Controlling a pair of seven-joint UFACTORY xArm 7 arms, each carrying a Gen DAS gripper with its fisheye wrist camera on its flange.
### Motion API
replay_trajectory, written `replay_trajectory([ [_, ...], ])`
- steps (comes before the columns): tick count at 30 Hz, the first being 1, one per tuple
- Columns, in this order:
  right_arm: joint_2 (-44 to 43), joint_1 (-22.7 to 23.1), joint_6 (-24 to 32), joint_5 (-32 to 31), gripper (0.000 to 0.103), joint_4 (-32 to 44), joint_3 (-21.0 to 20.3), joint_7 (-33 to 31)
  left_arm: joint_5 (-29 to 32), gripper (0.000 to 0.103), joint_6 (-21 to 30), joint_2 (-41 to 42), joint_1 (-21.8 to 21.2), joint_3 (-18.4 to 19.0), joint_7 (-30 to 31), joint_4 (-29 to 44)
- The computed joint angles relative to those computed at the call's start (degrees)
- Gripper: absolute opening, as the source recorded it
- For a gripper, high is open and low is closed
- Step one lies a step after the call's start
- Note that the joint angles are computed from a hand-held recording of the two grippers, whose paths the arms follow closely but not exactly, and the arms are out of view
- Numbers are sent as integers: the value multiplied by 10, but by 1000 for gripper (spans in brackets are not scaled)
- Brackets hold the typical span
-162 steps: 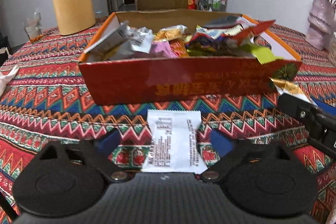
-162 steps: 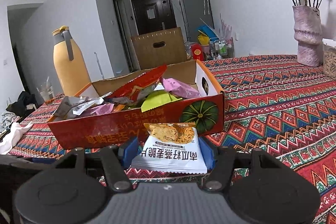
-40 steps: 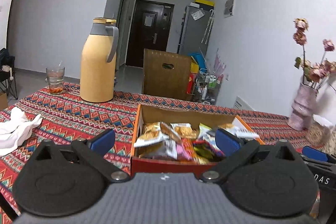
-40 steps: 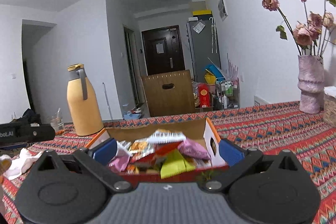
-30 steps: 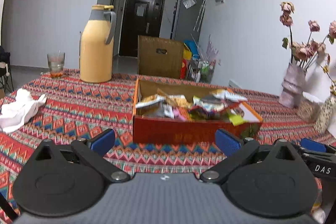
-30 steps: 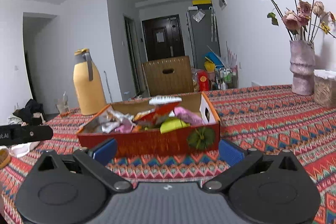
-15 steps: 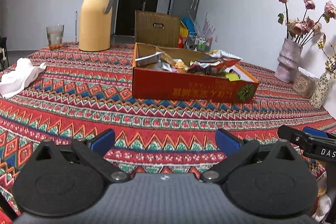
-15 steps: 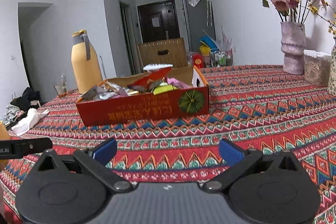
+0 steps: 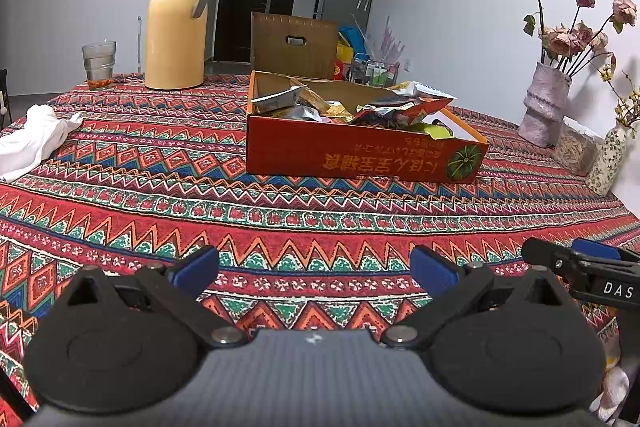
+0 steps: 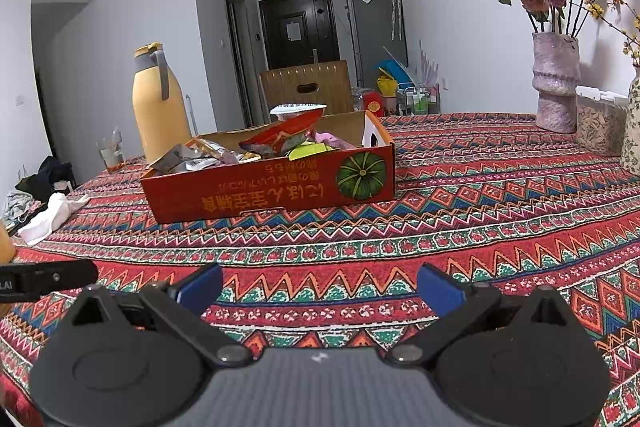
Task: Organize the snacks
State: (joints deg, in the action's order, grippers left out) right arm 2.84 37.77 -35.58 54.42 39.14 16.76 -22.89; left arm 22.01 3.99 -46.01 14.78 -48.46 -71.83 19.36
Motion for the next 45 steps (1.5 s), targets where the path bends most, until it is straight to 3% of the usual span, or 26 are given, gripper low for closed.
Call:
replay_trajectory([
  [45, 9, 8, 7, 23, 103, 11, -3, -27, -1, 103, -9, 4, 3, -5, 7, -2],
])
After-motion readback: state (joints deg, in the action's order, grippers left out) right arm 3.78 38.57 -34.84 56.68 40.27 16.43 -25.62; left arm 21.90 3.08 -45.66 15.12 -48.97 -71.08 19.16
